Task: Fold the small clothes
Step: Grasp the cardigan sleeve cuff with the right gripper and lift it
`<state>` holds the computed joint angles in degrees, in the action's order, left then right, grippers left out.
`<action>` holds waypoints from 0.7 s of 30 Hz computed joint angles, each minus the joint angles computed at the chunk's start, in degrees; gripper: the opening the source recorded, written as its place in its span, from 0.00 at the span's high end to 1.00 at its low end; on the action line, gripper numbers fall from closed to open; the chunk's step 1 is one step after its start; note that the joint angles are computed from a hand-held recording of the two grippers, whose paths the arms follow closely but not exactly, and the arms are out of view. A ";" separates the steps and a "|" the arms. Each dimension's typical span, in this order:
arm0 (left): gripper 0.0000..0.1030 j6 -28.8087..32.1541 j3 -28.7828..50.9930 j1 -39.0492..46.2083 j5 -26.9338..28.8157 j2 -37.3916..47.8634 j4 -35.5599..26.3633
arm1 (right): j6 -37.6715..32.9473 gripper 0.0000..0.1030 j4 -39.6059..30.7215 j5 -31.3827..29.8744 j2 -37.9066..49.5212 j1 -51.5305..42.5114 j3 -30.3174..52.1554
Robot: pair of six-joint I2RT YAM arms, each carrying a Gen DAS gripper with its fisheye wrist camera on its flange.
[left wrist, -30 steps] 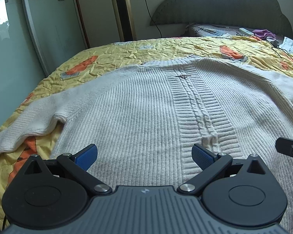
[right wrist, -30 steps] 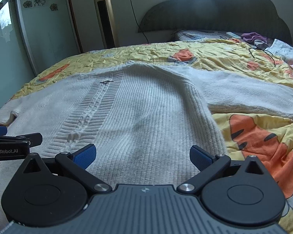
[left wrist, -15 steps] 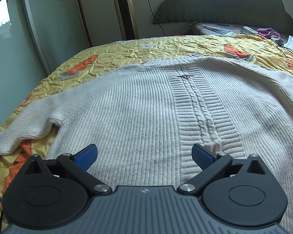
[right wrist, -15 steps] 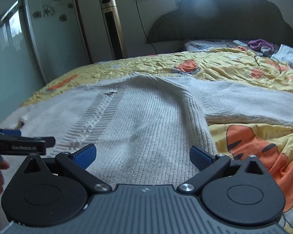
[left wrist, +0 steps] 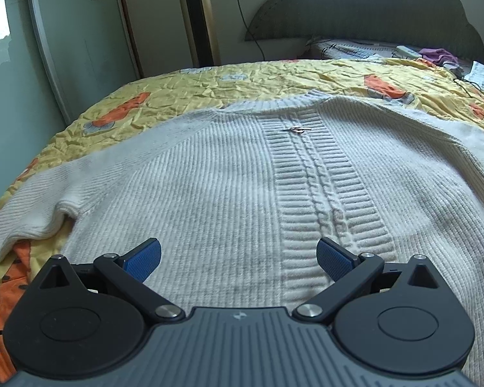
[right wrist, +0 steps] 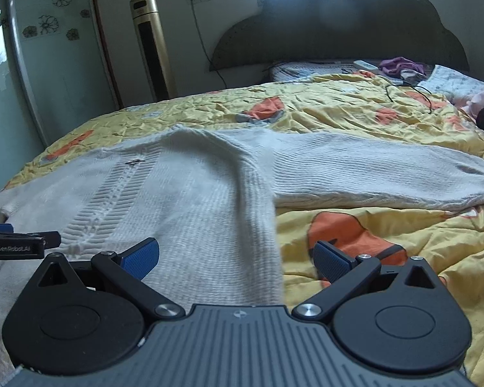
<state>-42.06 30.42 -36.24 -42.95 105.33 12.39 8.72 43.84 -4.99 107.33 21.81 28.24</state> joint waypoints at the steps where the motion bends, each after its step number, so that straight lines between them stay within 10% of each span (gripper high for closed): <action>1: 0.00 0.55 0.00 0.01 -0.22 0.74 1.17 | -0.15 0.00 -0.01 -0.02 0.50 -0.70 0.44; 9: 0.00 2.89 0.17 0.01 -0.71 5.96 6.57 | 4.23 0.00 1.33 -6.12 5.42 -11.07 4.09; 21: 0.00 1.84 -2.58 1.25 1.43 7.18 13.21 | 29.46 0.03 15.85 -21.96 20.59 -31.86 11.87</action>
